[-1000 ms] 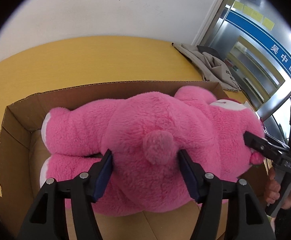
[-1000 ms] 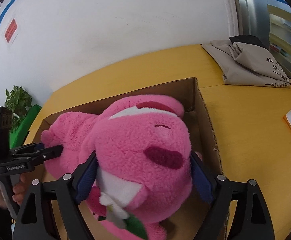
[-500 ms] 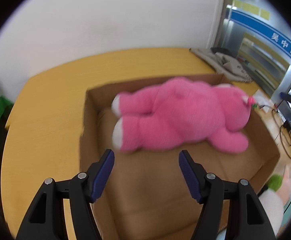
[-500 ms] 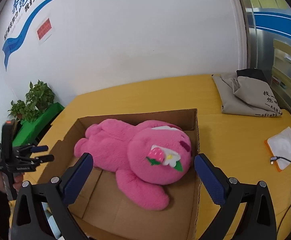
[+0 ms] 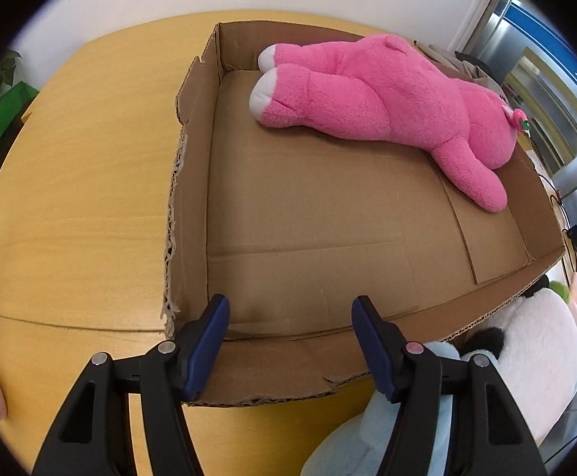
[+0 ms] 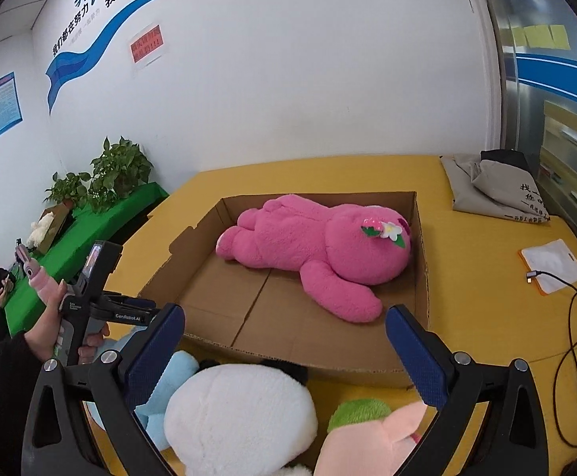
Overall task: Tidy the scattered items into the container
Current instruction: 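Move both grippers back toward the light-blue elephant plush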
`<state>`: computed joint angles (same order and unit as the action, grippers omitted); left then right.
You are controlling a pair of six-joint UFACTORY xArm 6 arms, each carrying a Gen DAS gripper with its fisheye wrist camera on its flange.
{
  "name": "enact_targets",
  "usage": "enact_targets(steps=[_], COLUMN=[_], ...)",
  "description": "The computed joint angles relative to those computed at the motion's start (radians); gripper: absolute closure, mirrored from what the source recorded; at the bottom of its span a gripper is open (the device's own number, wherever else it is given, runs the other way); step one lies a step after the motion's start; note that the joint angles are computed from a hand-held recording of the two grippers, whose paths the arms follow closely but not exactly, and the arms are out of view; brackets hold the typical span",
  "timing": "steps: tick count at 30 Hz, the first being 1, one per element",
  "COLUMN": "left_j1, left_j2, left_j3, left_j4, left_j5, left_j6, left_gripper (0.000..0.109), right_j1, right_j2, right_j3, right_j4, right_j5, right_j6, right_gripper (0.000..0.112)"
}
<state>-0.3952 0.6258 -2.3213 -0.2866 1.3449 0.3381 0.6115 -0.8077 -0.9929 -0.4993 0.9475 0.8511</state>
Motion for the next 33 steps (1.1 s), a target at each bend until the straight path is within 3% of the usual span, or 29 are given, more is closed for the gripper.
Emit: enact_targets(steps=[3,7,10,12,18,21,33], left_j1=[-0.007,-0.023,-0.037,-0.049,-0.082,-0.098,-0.088], left_j2=[-0.115,-0.336,-0.483,-0.568,-0.701,-0.717,-0.75], left_j3=[0.181,0.462,0.616,0.7,0.831,0.861,0.927], left_j4=[0.014,-0.02,-0.078,-0.105,-0.19,-0.17,-0.227], left_j5=[-0.126,-0.379,-0.494,-0.552,-0.635,-0.67,-0.672], left_j6=[-0.007,0.045,0.12,0.152,0.206,0.178,0.186], left_gripper=[0.046,0.044,0.03,0.029,0.029,0.029,0.029], right_j1=[0.059,0.14,0.188,0.22,0.252,0.254,0.238], right_j2=[-0.02,-0.027,-0.034,-0.035,-0.026,-0.029,-0.03], right_j3=[0.005,-0.009,-0.012,-0.013,-0.01,-0.004,0.016], right_j4=[-0.044,-0.125,-0.179,-0.217,-0.249,-0.255,-0.237], right_j5=[0.057,0.143,0.184,0.219,0.284,0.295,0.315], right_j6=[0.044,0.099,0.155,0.194,0.226,0.224,0.223], right_gripper=[0.009,0.009,0.009,0.009,0.009,0.009,0.009])
